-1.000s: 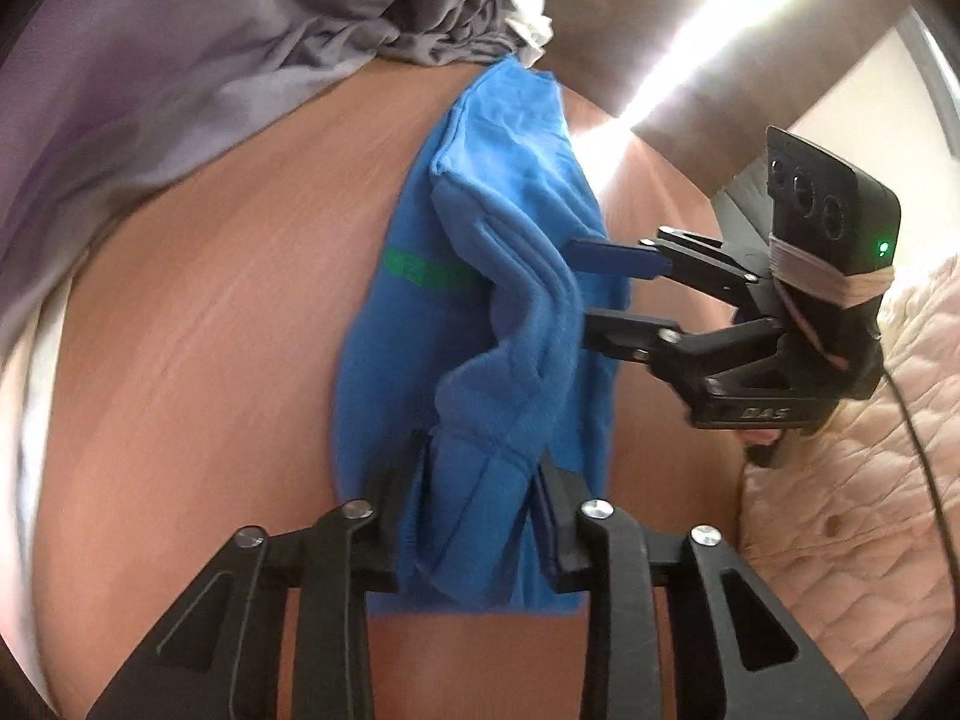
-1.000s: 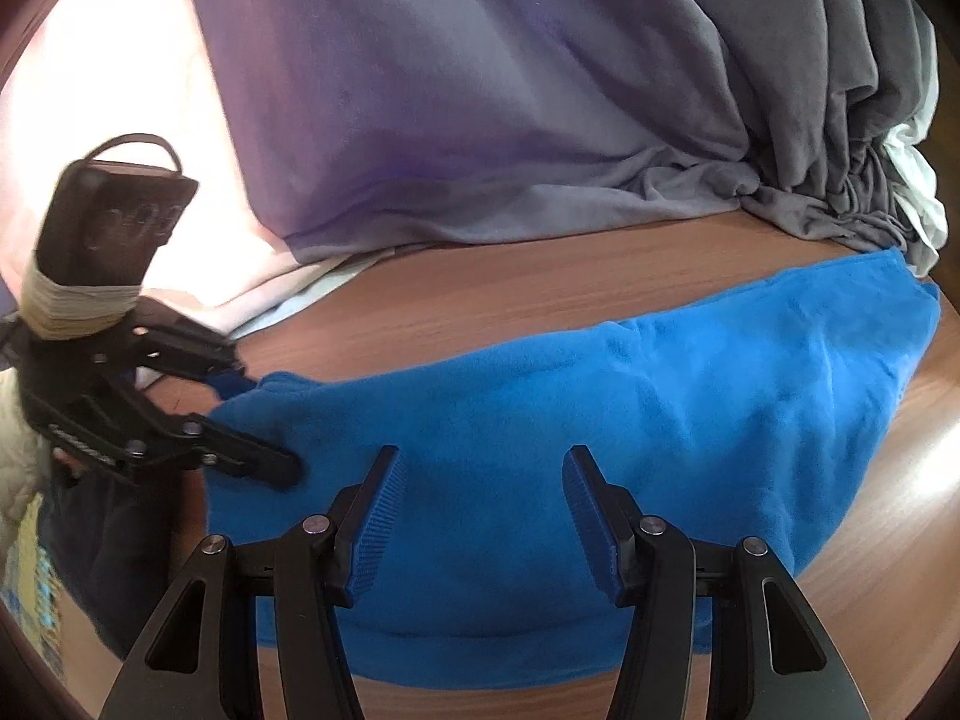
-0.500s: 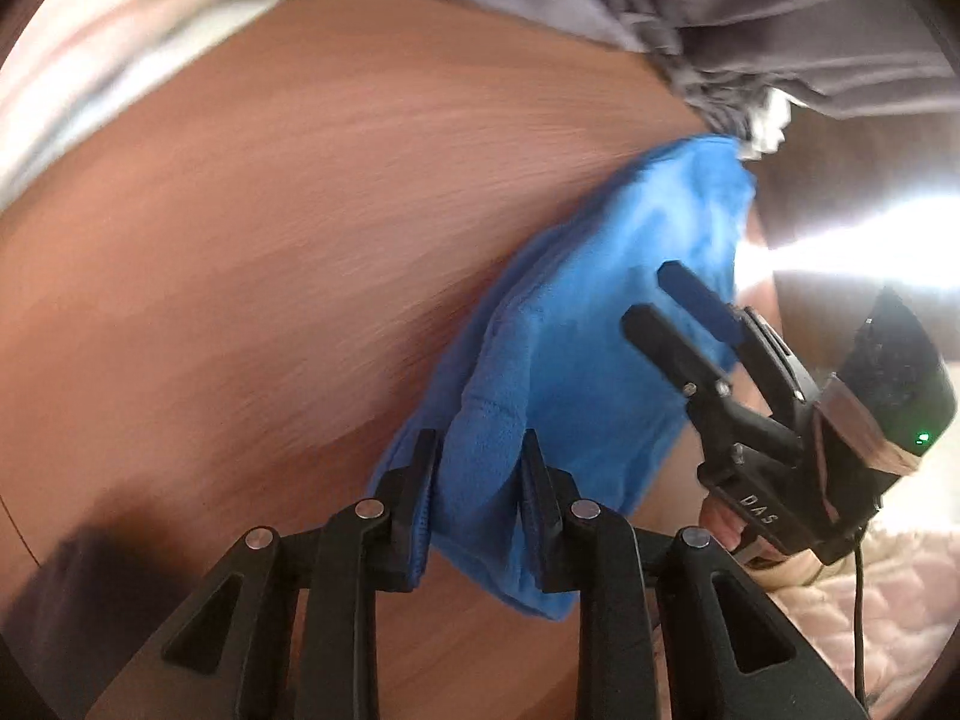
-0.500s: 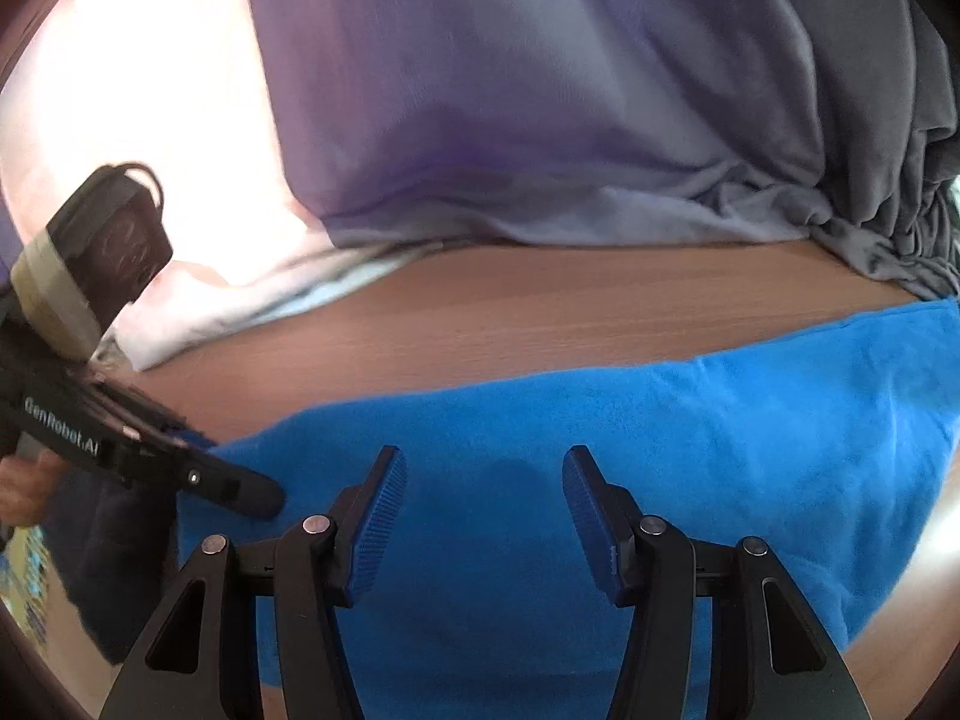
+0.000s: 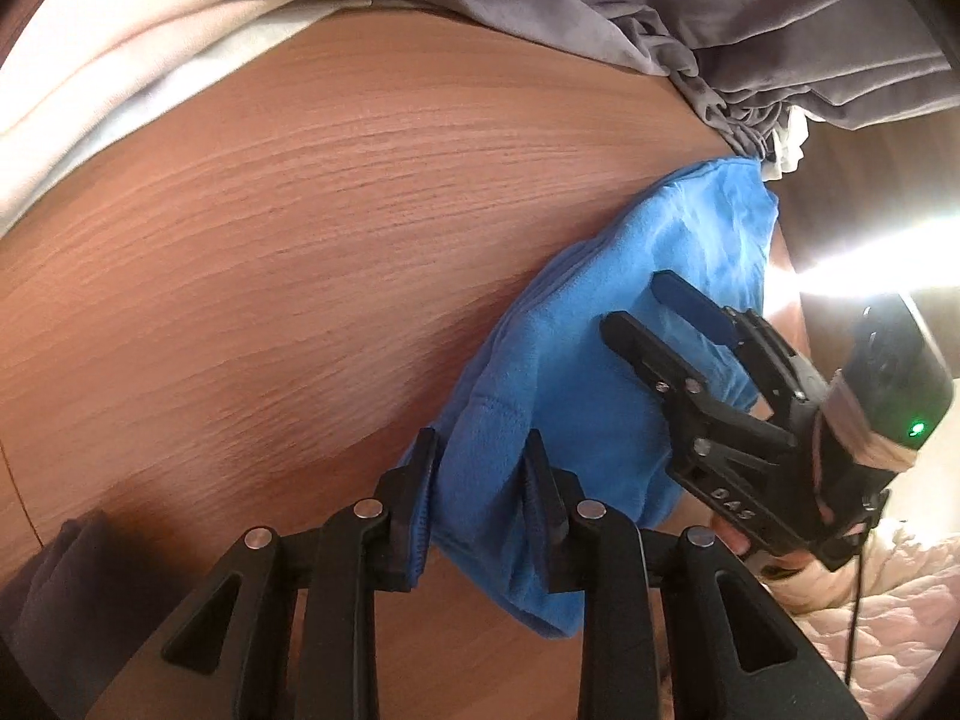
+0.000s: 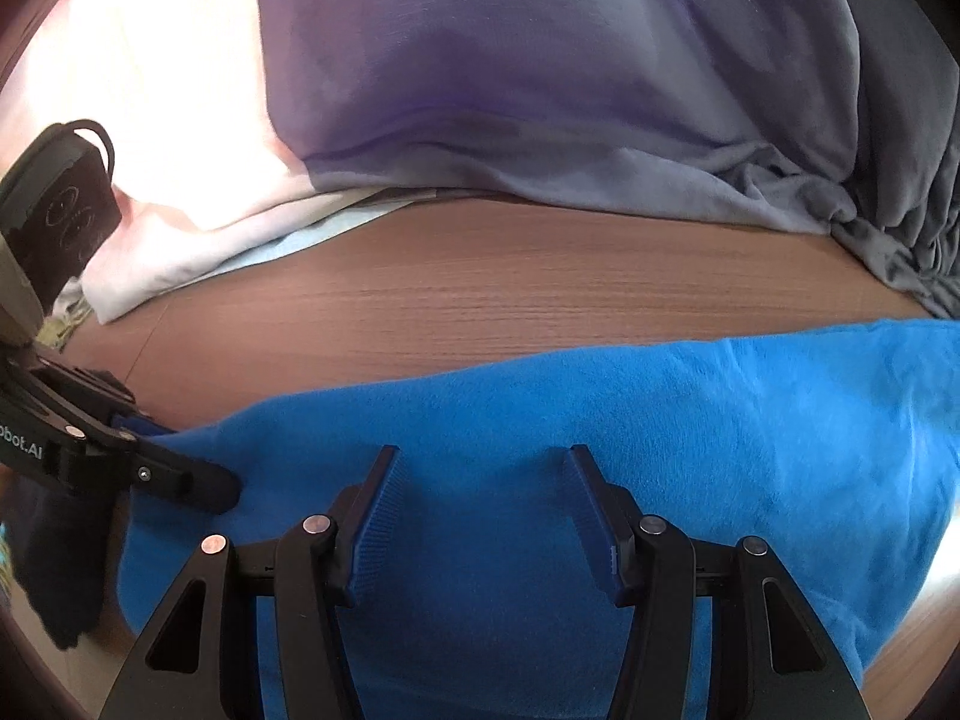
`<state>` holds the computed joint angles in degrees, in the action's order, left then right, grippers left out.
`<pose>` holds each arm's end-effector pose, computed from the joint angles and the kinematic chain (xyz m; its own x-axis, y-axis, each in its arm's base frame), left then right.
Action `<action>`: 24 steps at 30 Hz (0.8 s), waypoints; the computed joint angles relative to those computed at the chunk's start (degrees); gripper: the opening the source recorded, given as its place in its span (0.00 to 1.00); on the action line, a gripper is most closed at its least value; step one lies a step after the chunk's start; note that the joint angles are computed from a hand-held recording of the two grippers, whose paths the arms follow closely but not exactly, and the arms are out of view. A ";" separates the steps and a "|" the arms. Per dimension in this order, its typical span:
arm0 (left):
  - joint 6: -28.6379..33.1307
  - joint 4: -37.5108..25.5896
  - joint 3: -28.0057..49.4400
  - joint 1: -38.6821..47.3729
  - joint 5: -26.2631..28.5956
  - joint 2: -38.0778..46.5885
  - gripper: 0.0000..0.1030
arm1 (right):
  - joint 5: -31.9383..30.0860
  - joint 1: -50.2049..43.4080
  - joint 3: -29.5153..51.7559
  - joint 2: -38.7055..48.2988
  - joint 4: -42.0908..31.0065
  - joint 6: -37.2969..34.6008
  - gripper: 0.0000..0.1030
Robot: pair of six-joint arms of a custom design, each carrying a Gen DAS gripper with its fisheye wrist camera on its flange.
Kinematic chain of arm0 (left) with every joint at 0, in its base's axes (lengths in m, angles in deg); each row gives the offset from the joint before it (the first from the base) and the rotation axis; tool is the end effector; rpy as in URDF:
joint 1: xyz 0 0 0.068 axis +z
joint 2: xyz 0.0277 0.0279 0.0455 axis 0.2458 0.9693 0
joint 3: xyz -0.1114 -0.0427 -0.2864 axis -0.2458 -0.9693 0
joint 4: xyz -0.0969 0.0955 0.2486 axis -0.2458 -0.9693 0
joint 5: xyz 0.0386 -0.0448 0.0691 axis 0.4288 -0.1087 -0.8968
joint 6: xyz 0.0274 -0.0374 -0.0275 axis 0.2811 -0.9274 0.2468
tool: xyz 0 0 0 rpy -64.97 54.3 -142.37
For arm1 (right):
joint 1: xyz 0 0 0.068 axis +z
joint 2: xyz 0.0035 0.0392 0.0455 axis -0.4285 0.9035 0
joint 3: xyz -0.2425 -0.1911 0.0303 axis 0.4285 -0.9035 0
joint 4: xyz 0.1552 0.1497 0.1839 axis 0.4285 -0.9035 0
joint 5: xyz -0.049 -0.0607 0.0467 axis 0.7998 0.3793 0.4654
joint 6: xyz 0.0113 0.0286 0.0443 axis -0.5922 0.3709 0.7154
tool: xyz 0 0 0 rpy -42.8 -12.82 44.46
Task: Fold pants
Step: 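Fold the held edge over the pants with the left gripper and open it, then grasp the blue pants edge with the right gripper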
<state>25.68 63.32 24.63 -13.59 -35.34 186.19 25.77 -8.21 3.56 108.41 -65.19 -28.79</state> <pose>0.3223 -0.1844 0.0870 -0.9948 0.0018 -0.1022 0.0475 0.8939 -0.4457 0.3189 0.1053 0.0585 -0.7144 -0.3203 -0.6222 -0.4661 0.8809 0.0817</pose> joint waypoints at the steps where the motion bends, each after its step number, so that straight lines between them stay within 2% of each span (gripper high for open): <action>1: -0.10 -0.12 -0.26 -0.53 -2.07 -0.49 0.37 | -0.25 -0.14 -0.10 -0.54 -0.48 -0.21 0.53; 2: -0.85 -0.58 -0.52 -1.76 -6.09 -1.37 0.48 | -0.68 -0.44 -0.33 -1.20 -0.99 -0.04 0.53; 5: -1.68 0.98 -3.08 -4.72 -13.19 -5.44 0.48 | -3.11 -1.95 -3.59 -5.64 0.15 0.61 0.53; 8: -3.96 -0.12 -5.19 -9.67 -23.84 -11.33 0.49 | -2.37 -2.96 -9.57 -12.83 4.15 -0.09 0.53; 11: -6.74 -1.21 -5.85 -14.39 -29.77 -14.59 0.53 | -1.08 -4.64 -14.27 -20.02 5.43 -0.77 0.55; 14: -9.14 -0.84 -6.27 -18.29 -32.99 -15.65 0.54 | -1.01 -7.73 -17.23 -25.82 4.58 -1.18 0.57; 17: -14.00 -0.14 -6.31 -22.37 -35.19 -14.83 0.54 | -3.55 -12.70 -17.71 -29.82 -0.32 -3.96 0.57; 24: -26.53 3.29 -5.92 -29.65 -38.45 -10.65 0.54 | -8.29 -22.57 -17.79 -30.94 -7.08 -11.95 0.57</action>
